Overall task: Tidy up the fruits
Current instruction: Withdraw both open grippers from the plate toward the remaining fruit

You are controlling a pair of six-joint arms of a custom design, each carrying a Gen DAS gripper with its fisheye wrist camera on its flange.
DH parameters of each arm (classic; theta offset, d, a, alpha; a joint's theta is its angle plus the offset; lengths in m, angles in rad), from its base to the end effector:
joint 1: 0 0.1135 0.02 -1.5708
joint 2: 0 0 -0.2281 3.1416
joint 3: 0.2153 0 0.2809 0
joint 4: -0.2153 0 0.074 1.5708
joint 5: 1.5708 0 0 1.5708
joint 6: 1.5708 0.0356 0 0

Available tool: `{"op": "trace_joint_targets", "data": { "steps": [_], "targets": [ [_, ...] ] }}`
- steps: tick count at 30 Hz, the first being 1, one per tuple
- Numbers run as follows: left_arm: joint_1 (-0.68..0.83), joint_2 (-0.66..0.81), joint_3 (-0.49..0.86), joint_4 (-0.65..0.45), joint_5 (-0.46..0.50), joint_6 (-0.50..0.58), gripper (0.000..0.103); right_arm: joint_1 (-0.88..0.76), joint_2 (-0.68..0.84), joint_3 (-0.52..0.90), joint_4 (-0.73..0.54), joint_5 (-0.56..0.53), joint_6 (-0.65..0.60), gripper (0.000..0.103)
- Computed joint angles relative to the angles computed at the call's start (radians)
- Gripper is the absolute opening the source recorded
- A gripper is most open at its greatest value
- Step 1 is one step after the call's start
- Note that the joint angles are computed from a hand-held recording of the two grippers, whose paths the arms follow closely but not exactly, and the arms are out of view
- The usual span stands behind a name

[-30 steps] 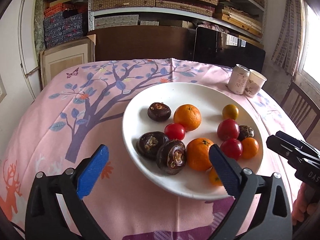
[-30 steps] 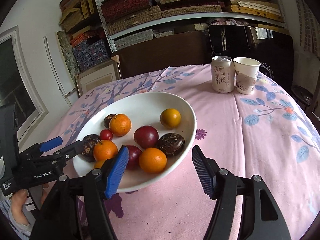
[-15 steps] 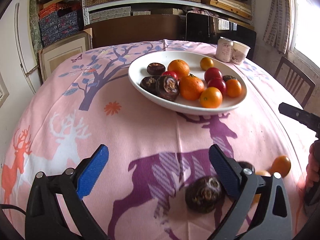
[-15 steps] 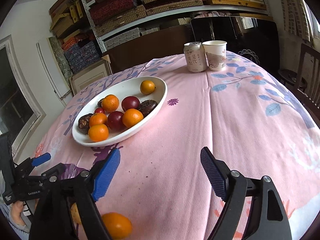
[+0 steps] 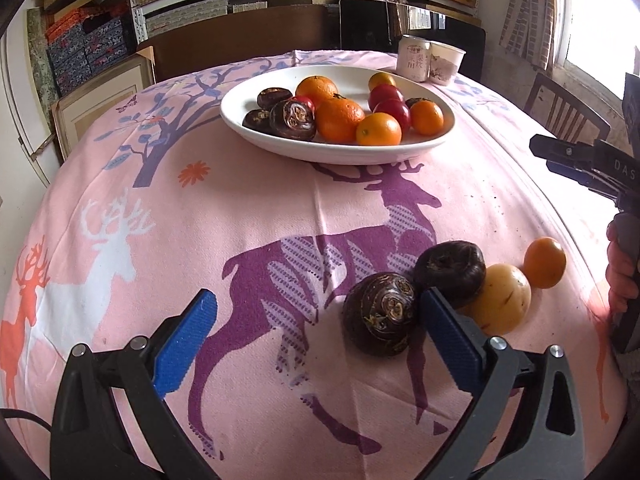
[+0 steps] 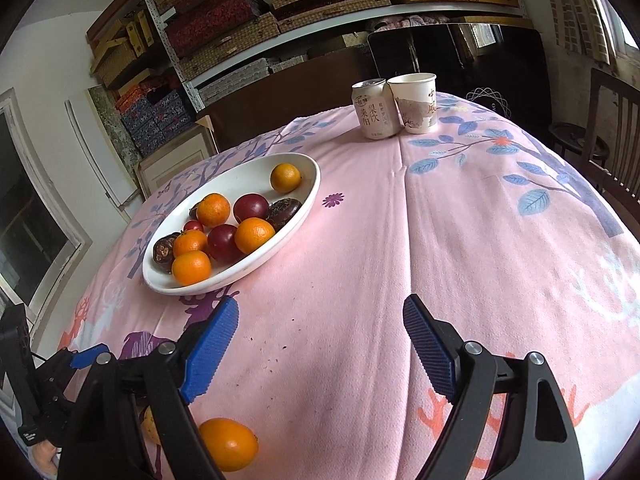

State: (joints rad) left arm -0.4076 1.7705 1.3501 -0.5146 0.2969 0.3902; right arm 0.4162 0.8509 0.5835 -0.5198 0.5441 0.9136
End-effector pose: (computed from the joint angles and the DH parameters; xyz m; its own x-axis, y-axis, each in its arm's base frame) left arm 0.3672 -0.1699 0.1929 -0.4783 0.6027 -0.6387 0.7791 0.6269 0.0082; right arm 0.2122 0.0736 0.1964 -0.4051 0.5616 -0.7215 0.5058 0.7950 0.3348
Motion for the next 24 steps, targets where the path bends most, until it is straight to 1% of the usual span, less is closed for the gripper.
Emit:
{"op": "trace_joint_targets", "data": {
  "steps": [2, 5, 6, 7, 9, 10, 13, 15, 16, 19, 21, 24],
  "targets": [
    [0.020, 0.027, 0.033, -0.019, 0.024, -0.030, 0.099, 0.008, 0.000, 0.001, -0.004, 0.007, 0.001, 0.085],
    [0.042, 0.042, 0.046, 0.024, -0.045, -0.103, 0.099, 0.020, 0.000, 0.002, 0.000, 0.022, -0.004, 0.085],
    [0.051, 0.055, 0.061, 0.022, -0.053, -0.123, 0.099, 0.025, -0.001, 0.002, 0.002, 0.026, -0.007, 0.085],
    [0.063, 0.073, 0.083, 0.003, -0.032, -0.135, 0.099, 0.029, -0.004, 0.001, 0.004, 0.029, -0.010, 0.085],
    [0.070, 0.104, 0.121, -0.037, 0.003, -0.131, 0.099, 0.045, -0.018, -0.005, 0.013, 0.033, -0.024, 0.085],
    [0.064, 0.106, 0.122, -0.044, 0.000, -0.122, 0.099, 0.061, -0.026, -0.009, 0.024, 0.033, -0.037, 0.085],
    [0.019, 0.084, 0.091, -0.032, -0.067, -0.066, 0.099, 0.122, -0.009, 0.002, 0.058, 0.040, -0.090, 0.085],
    [-0.006, 0.084, 0.086, -0.040, -0.093, -0.025, 0.099, 0.174, 0.045, 0.033, 0.077, 0.053, -0.140, 0.085],
    [-0.010, 0.081, 0.080, -0.035, -0.102, -0.021, 0.099, 0.198, 0.078, 0.053, 0.082, 0.057, -0.165, 0.085],
    [0.006, 0.106, 0.114, -0.067, -0.065, -0.030, 0.099, 0.269, 0.213, 0.145, 0.081, 0.069, -0.244, 0.085],
    [0.001, 0.102, 0.107, -0.061, -0.076, -0.028, 0.099, 0.307, 0.308, 0.218, 0.070, 0.083, -0.297, 0.085],
    [0.002, 0.106, 0.112, -0.063, -0.075, -0.027, 0.099, 0.342, 0.422, 0.313, 0.034, 0.096, -0.325, 0.085]
  ]
}}
